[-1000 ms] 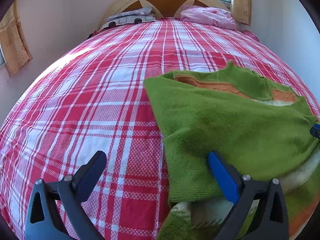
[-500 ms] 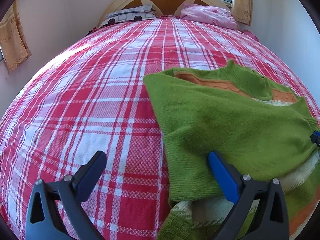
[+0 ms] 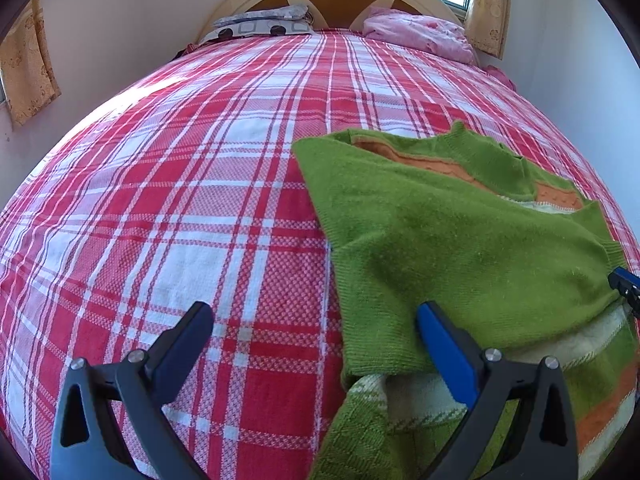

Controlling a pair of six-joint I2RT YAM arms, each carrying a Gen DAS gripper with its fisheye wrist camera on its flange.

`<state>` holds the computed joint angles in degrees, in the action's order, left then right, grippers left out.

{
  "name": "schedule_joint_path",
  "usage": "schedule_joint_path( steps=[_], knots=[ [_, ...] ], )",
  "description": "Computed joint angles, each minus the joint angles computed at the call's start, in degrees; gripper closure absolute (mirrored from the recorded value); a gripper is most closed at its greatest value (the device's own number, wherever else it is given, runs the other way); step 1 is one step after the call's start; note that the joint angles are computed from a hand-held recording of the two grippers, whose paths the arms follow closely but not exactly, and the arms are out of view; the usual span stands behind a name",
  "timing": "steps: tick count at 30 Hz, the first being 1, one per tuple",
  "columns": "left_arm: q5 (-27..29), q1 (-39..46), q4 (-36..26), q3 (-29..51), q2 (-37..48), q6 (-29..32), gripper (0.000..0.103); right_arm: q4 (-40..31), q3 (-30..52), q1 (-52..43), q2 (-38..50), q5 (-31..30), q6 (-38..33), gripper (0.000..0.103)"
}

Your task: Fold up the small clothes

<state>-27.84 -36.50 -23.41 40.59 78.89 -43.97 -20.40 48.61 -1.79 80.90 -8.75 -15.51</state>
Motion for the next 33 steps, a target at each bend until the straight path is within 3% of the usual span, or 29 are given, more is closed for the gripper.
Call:
schedule_joint_path(
  steps=[2,4,6,16,29,33],
  knots=[
    [-0.17,-0.14,-0.11,0.02,-0.09,-0.30,0.000,-0.46,0.18,0.14,-0.73,0.37,0.09,0.067],
    [-1.37,-1.06,-1.44,-0.11,-1.20,-1.58,0.000,-1.63,-0.33,-0.42,-2.99,-1.27,-0.09,0.048],
    [-2.52,-2.54,-2.50,-0.96,-3.34,-2.47,0.000,-2.51,-1.58,-1.18,-5.91,-3.64,-0.51,0.040],
    [-8.74,-13.27,-11.59,-2.46,-12.41,-8.71,0.000,-8.31,-8.06,-1.39,-19.73,-5.21,-1.46,0.038],
    [-15.05,-30.91,-24.56,-0.42,-15.84,-24.88,0.000,-21.01,-15.12,-2.89,-36.65,-7.68,-4.89,0.034],
    [-16.07,-37.32,-30.17,0.30,-14.72,-34.12,0.000,-24.92,-16.06,-4.50,-40.45,-8.70,-5.43,0.033]
  ],
)
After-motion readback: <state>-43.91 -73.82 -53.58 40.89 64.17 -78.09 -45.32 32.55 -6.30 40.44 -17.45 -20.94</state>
